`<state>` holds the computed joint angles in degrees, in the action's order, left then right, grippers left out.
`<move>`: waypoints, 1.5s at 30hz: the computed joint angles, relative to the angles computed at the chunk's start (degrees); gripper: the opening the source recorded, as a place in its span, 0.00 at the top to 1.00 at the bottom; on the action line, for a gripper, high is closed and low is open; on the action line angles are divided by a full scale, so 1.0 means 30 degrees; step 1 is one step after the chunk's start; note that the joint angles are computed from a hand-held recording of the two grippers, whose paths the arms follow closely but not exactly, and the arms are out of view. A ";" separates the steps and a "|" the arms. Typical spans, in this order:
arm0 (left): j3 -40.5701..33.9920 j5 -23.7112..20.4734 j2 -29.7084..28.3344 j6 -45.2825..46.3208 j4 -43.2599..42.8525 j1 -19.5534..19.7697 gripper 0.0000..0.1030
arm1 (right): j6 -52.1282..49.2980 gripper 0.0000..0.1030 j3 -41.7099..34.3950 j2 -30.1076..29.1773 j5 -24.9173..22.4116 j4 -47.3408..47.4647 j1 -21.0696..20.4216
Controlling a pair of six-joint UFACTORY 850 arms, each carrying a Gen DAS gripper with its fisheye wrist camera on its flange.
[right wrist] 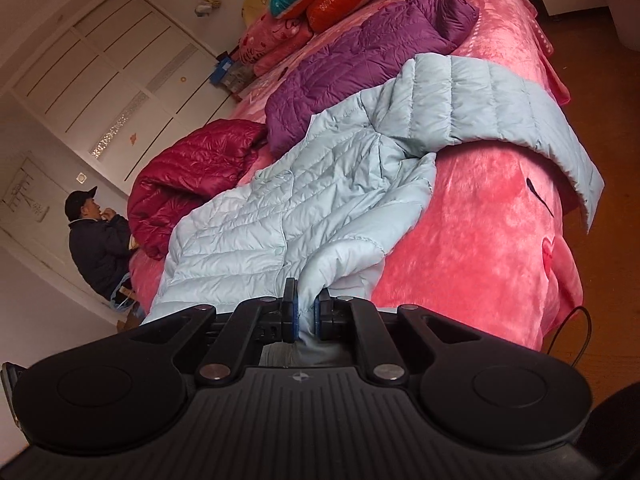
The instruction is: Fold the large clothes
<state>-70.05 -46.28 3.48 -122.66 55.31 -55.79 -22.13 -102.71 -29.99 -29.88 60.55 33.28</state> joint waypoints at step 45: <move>-0.7842 -0.2516 -0.7384 0.6318 -0.1118 0.4978 0.20 | 0.9293 0.05 -0.8033 -0.5511 0.2238 -1.6078 0.1462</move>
